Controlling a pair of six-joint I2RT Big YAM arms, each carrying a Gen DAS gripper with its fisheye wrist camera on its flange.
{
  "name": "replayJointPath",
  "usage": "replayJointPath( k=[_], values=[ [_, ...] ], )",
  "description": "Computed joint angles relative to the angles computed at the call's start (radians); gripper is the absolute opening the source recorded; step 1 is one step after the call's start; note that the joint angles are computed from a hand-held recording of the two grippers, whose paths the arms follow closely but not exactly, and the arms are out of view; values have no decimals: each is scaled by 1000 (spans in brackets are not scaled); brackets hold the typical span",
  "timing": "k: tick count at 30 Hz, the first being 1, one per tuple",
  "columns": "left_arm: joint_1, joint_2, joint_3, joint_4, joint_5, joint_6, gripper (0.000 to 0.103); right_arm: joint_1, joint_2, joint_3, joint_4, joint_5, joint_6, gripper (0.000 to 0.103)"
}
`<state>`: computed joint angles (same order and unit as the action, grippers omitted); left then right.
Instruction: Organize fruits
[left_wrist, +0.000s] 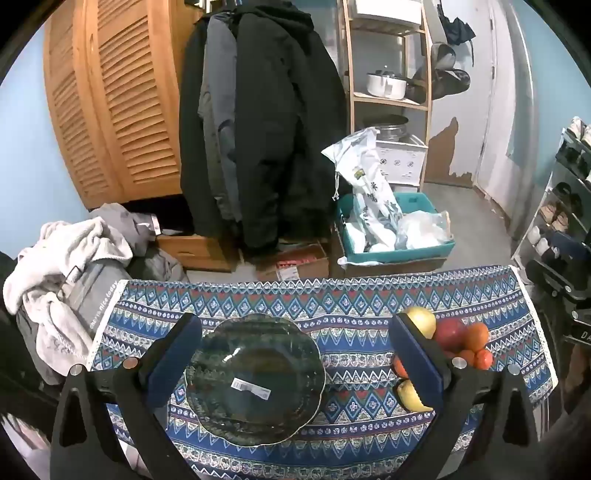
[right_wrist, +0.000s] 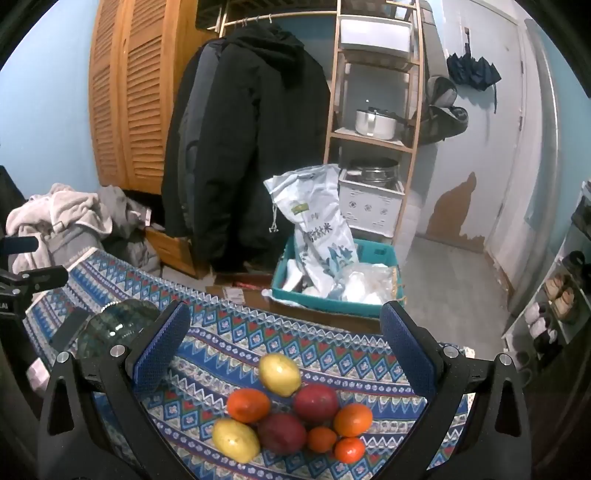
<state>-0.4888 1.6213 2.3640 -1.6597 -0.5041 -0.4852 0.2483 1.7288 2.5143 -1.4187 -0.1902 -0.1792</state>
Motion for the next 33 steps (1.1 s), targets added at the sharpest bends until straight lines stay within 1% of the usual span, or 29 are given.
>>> replayJointPath(
  k=[8, 9, 11, 12, 14, 16, 18, 19, 23, 33],
  values=[
    [2, -12, -13, 9, 1, 11, 102, 0, 5, 13, -9, -7, 0, 101],
    [-1, 7, 13, -15, -1, 0, 102, -5, 9, 15, -9, -7, -8, 101],
    [-2, 8, 16, -18, -2, -1, 102, -5, 12, 19, -12, -4, -10, 101],
    [-8, -1, -7, -7, -10, -5, 102, -6, 14, 22, -13, -4, -12, 101],
    [-12, -3, -10, -5, -15, -3, 102, -10, 22, 42, -27, -7, -17, 101],
    [-14, -13, -33, 9, -16, -1, 102, -3, 1, 0, -4, -1, -16, 101],
    [-16, -19, -43, 15, -15, -1, 102, -3, -4, -9, 0, -1, -16, 101],
    [-4, -11, -30, 11, -2, 4, 102, -1, -6, -12, 3, 0, -16, 101],
    [-1, -6, -18, 7, 2, 6, 102, 2, 1, 7, -9, 5, -20, 101],
    [-7, -14, -29, 23, -13, 13, 102, 3, -5, -4, -5, 3, -23, 101]
  ],
)
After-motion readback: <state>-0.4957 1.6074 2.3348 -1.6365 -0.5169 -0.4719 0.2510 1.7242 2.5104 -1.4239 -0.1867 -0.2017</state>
